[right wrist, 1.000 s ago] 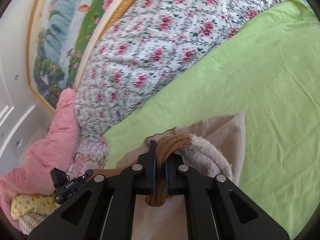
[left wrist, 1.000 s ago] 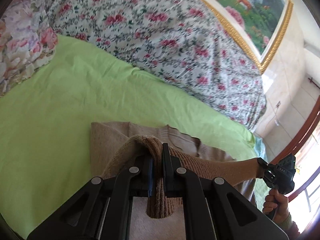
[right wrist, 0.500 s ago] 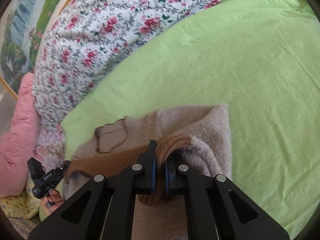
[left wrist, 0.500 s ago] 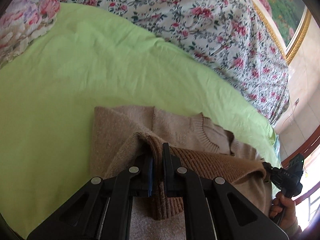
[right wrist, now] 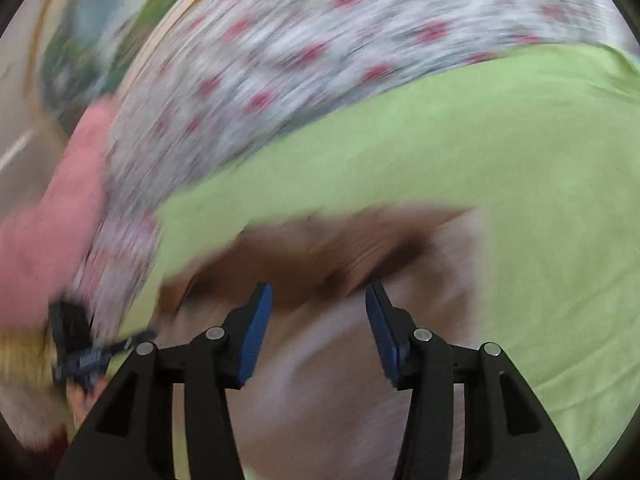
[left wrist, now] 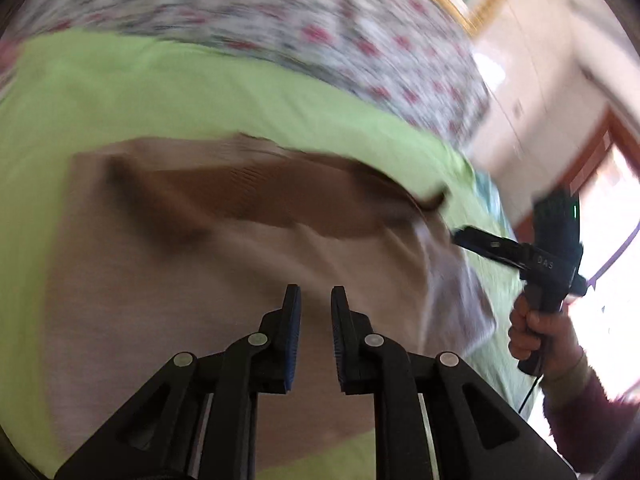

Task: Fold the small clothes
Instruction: 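Lift the hem with both grippers and fold it toward the collar, then open both grippers and withdraw from the folded sweater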

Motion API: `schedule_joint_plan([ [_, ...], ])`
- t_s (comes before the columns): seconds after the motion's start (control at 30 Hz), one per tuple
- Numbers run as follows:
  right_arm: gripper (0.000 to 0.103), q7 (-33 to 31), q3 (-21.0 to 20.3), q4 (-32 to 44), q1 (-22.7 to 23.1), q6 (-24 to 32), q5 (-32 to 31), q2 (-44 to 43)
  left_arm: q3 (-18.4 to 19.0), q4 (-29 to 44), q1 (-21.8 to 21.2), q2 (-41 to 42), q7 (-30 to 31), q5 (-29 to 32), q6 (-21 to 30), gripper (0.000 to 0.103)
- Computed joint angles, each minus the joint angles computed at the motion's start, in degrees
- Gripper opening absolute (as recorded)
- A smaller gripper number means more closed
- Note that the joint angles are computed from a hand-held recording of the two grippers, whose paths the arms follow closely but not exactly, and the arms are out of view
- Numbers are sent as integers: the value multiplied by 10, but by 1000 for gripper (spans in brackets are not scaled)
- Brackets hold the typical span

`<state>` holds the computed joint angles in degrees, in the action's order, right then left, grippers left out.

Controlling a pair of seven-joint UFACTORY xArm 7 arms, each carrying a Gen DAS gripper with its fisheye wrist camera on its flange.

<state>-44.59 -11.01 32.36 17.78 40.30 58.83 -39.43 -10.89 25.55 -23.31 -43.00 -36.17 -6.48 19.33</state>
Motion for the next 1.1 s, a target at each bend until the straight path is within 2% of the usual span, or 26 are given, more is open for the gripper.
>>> schedule_joint_plan([
  [0.1, 50, -14, 11, 27, 24, 54, -25, 40, 8, 45, -15, 78, 34, 5, -10, 15],
  [0.2, 50, -3, 36, 64, 15, 63, -49, 105, 29, 79, -13, 141, 64, -3, 6, 15],
  [0.23, 50, 5, 44, 77, 9, 65, -58, 128, 27, 88, 0, 157, 67, 2, 16, 14],
  [0.3, 45, 23, 67, 101, -7, 46, -84, 168, 24, 91, 25, 172, 69, 14, 16, 13],
  [0.37, 40, 36, 82, 123, -16, 23, -95, 198, 37, 88, 38, 177, 81, 11, 3, 10],
  [0.43, 32, 58, 91, 142, -26, -1, -101, 221, 35, 91, 75, 180, 67, 22, -7, 10],
  [0.5, 32, 92, 106, 155, -37, -51, -120, 243, 7, 102, 137, 183, 22, 68, 5, 10],
  [0.53, 32, 94, 100, 165, -37, -62, -106, 258, -6, 105, 168, 184, -2, 95, 8, 10],
  [0.6, 27, 109, 98, 179, -45, -85, -90, 280, 3, 104, 193, 187, -23, 113, 2, 6],
  [0.63, 20, 117, 99, 181, -50, -101, -84, 286, 5, 101, 206, 186, -37, 121, -4, 11],
  [0.67, 17, 120, 97, 180, -53, -117, -67, 289, -3, 92, 232, 174, -65, 140, -2, 9],
  [0.7, 17, 120, 93, 177, -55, -128, -44, 290, 9, 77, 233, 161, -70, 137, -7, 6],
  [0.77, 16, 108, 87, 172, -59, -130, -6, 286, 51, 43, 212, 138, -55, 102, -42, 8],
  [0.87, 16, 94, 91, 145, -60, -157, 24, 258, 51, 12, 222, 98, -58, 93, -38, 8],
  [0.9, 19, 89, 88, 134, -57, -162, 38, 245, 52, 3, 220, 85, -56, 89, -36, 8],
  [1.1, 20, 107, 58, 65, -48, -135, 51, 148, 25, -33, 218, -11, -77, 82, 20, 8],
])
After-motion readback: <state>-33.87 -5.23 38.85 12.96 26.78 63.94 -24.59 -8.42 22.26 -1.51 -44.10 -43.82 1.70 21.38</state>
